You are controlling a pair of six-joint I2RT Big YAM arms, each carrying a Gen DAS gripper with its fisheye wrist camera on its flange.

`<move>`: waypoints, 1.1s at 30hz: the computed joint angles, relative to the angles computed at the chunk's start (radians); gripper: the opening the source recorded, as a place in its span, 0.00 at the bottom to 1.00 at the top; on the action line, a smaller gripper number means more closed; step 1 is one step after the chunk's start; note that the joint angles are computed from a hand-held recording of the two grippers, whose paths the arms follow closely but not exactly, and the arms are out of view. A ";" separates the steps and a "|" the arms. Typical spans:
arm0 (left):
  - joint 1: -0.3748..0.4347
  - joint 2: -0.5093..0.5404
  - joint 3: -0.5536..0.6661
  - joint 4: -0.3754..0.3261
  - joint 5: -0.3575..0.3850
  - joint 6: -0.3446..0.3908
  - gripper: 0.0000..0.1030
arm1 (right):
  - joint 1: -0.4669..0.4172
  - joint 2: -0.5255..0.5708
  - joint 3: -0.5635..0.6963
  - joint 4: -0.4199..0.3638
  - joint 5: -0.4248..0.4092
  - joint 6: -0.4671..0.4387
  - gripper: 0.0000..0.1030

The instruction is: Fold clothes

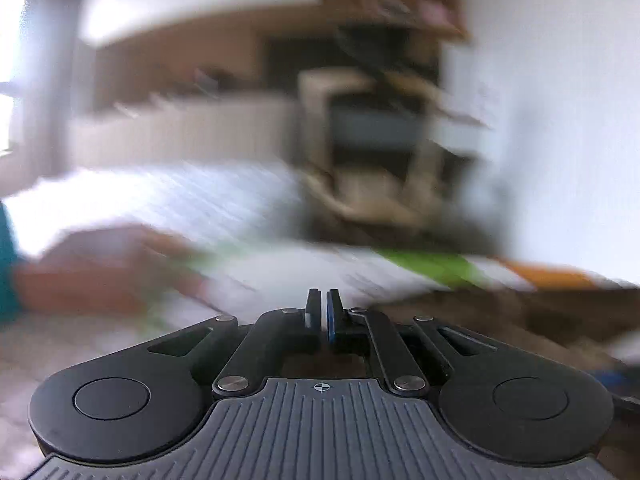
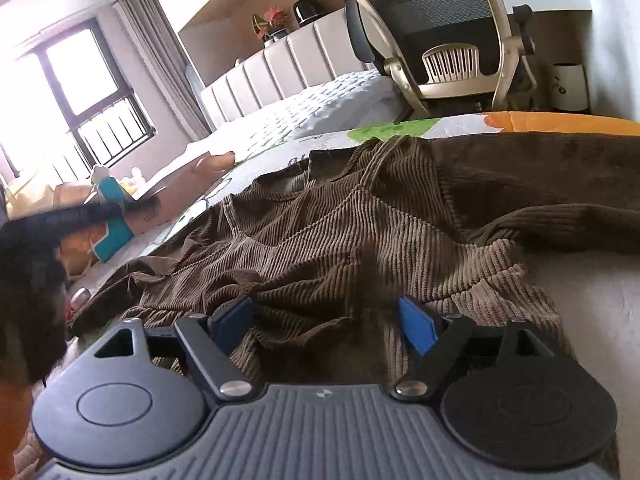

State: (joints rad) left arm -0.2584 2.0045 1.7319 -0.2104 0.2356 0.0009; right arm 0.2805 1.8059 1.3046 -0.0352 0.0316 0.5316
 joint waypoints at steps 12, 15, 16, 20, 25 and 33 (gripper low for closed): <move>0.096 -0.015 -0.004 -0.265 -0.037 -0.289 0.81 | -0.005 -0.002 -0.007 0.015 -0.016 0.007 0.81; 0.109 -0.032 -0.018 -0.289 -0.063 -0.164 0.81 | 0.002 0.002 0.005 -0.006 0.000 -0.008 0.81; 0.113 -0.044 -0.033 -0.289 -0.073 -0.116 0.81 | 0.003 0.003 0.008 -0.012 0.004 -0.013 0.81; 0.154 -0.076 -0.056 -0.331 -0.075 -0.029 0.81 | 0.007 0.006 0.014 -0.022 0.015 -0.024 0.81; 0.253 -0.123 -0.118 -0.356 0.040 -0.240 0.74 | 0.008 0.004 0.013 -0.023 0.020 -0.027 0.81; 0.281 -0.061 -0.049 -0.413 0.050 -0.432 0.74 | 0.012 0.001 0.009 -0.022 0.037 -0.026 0.82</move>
